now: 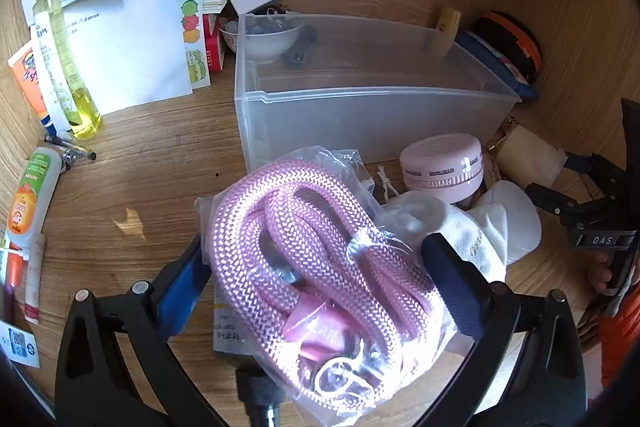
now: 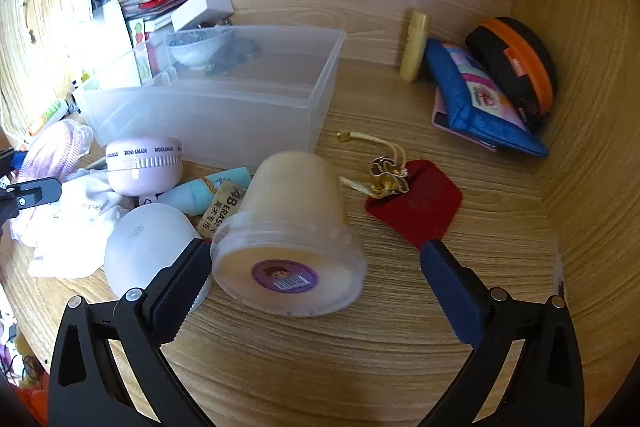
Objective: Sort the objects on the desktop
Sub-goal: 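Grasp the bagged pink rope with the left tool while the right tool grasps the cream tub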
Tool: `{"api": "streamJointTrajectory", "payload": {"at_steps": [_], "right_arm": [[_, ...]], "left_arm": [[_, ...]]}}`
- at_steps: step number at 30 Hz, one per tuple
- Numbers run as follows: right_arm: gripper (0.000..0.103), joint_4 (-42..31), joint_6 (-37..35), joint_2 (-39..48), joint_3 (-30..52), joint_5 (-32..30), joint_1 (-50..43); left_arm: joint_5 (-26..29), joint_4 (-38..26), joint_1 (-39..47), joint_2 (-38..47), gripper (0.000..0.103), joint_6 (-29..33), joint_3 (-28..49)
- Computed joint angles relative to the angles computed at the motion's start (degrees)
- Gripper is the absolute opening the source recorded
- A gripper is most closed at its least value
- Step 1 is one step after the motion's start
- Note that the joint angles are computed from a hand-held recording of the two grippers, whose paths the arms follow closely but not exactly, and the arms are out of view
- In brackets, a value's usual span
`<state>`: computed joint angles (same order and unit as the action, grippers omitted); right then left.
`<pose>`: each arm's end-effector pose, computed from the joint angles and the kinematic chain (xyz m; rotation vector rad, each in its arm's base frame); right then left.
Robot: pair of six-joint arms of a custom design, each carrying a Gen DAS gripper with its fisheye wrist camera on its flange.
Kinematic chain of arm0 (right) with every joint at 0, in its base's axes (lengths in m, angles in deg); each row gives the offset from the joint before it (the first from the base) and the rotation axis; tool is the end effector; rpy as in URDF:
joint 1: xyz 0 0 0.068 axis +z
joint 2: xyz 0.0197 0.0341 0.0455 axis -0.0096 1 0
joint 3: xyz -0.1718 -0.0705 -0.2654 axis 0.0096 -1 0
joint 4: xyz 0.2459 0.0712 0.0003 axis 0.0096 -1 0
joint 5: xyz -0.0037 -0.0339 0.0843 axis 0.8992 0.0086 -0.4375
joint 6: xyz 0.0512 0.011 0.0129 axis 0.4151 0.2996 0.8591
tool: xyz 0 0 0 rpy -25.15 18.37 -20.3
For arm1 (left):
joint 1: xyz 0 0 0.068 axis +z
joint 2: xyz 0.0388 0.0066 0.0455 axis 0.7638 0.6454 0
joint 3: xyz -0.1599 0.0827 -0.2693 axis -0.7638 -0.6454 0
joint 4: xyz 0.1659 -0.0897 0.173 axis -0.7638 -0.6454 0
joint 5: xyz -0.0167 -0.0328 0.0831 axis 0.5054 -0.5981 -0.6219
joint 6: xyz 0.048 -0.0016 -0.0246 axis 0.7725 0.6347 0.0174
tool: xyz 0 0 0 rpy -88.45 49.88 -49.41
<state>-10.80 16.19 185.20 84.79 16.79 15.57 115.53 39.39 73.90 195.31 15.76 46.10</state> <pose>0.2364 0.0686 0.0392 -0.4325 2.3568 0.1034 0.2301 0.0854 0.0008 0.2309 2.4347 -0.2241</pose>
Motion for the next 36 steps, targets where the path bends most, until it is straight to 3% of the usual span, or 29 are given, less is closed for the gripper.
{"api": "streamJointTrajectory", "payload": {"at_steps": [7,9,11,14,19,22,24,26,29,30,36], "right_arm": [[0.091,-3.51,-0.32,-0.69,1.83,-0.33,1.19],[0.084,-4.35,-0.09,-0.97,2.10,-2.19,0.67],[0.070,-6.09,0.51,-1.53,2.53,-4.43,-0.02],[0.068,-5.84,1.50,-1.74,2.24,-5.11,-0.12],[0.068,-4.78,1.64,-2.24,1.19,-3.57,0.70],[0.068,-2.47,1.76,-2.89,-0.35,-3.08,0.91],[0.068,-1.27,1.98,-3.88,-1.41,-3.12,0.89],[0.068,-0.72,2.18,-5.24,-2.24,-3.09,0.87],[0.067,-1.83,2.39,-7.27,-2.44,-3.04,0.70],[0.067,-2.10,2.46,-7.59,-2.43,-3.02,0.67],[0.067,-1.48,3.34,-9.29,-3.44,-3.66,-0.37]], "left_arm": [[1.65,-2.39,1.26,0.05,0.103,-0.06,1.34],[3.02,-3.62,2.13,0.45,0.101,0.36,1.84],[4.69,-6.49,3.07,-0.06,0.095,0.78,2.73],[5.45,-7.32,3.69,-1.05,0.085,1.52,2.36],[5.47,-2.92,3.57,-1.61,0.065,1.86,-0.30],[6.09,-1.07,4.29,-2.71,0.045,1.45,-1.42],[7.69,-3.68,5.22,-4.39,0.033,1.66,-1.00],[8.73,-5.03,6.00,-5.27,0.031,1.89,-0.70],[8.95,-2.44,6.51,-5.30,0.028,1.45,-1.82],[9.17,-1.79,6.63,-5.47,0.022,1.31,-2.20],[9.60,3.07,6.16,-6.98,0.020,0.16,-4.97]]}}
